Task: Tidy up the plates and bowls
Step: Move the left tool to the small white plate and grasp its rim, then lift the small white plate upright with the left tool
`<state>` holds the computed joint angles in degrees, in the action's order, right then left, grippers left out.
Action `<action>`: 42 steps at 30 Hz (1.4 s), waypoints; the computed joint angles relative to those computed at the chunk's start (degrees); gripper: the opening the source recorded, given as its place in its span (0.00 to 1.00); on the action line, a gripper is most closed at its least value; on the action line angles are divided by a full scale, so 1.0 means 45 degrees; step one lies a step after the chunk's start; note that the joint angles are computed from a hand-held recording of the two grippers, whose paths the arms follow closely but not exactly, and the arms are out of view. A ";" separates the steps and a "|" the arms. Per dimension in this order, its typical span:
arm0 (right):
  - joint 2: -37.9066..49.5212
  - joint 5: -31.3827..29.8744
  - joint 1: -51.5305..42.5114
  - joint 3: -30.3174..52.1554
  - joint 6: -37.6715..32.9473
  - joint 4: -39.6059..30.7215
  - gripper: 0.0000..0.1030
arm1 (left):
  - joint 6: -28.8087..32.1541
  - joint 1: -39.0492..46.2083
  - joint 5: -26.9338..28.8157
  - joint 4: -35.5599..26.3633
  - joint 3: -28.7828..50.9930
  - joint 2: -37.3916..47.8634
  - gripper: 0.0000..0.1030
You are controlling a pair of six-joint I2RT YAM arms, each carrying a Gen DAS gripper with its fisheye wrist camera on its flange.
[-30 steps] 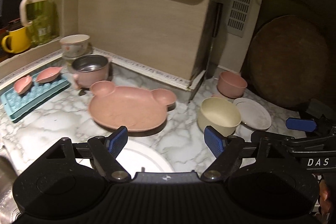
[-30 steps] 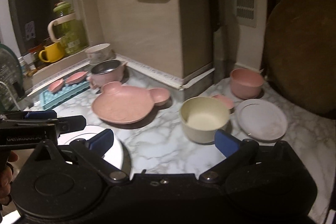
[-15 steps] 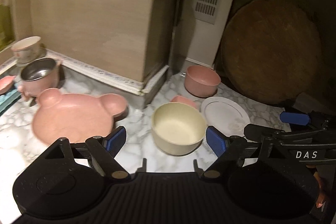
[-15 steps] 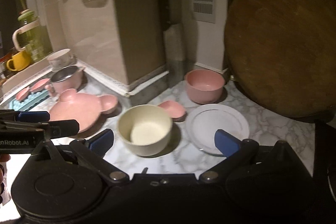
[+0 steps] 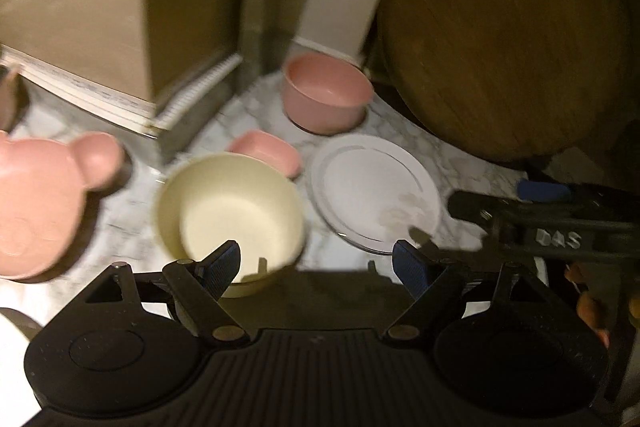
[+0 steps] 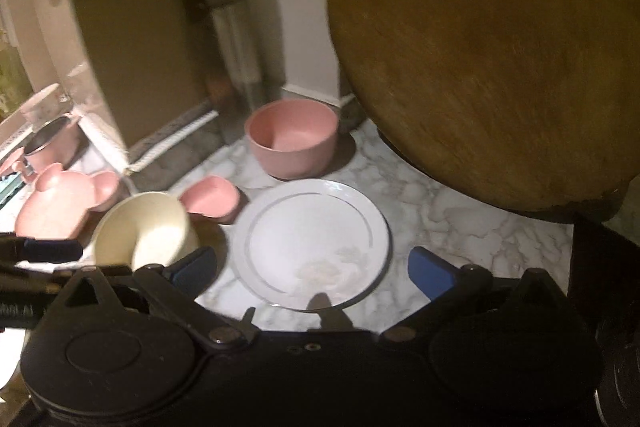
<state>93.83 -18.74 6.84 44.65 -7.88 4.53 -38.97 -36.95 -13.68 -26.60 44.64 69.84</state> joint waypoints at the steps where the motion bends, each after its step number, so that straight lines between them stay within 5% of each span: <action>1: 0.0385 -0.0011 -0.0101 0.0418 -0.0087 -0.0217 0.97 | -0.0121 -0.0075 0.0139 0.0143 0.0198 0.0412 0.81; 15: 0.5807 -0.0865 -0.0786 0.7345 -0.1675 -0.4781 0.87 | -0.1949 0.0059 0.1617 0.1070 0.2688 0.4923 0.80; 27: 0.9060 -0.1951 -0.0891 1.2207 -0.2416 -0.7763 0.57 | -0.2533 0.0277 0.1793 0.1518 0.2768 0.5733 0.73; 37: 1.1888 -0.2395 -0.0829 1.7017 -0.2712 -1.0888 0.28 | -0.2699 0.0478 0.2122 0.1775 0.2650 0.5795 0.42; 42: 1.2885 -0.2817 -0.0809 1.8837 -0.2966 -1.2224 0.17 | -0.2928 0.0591 0.2221 0.1927 0.2580 0.5873 0.35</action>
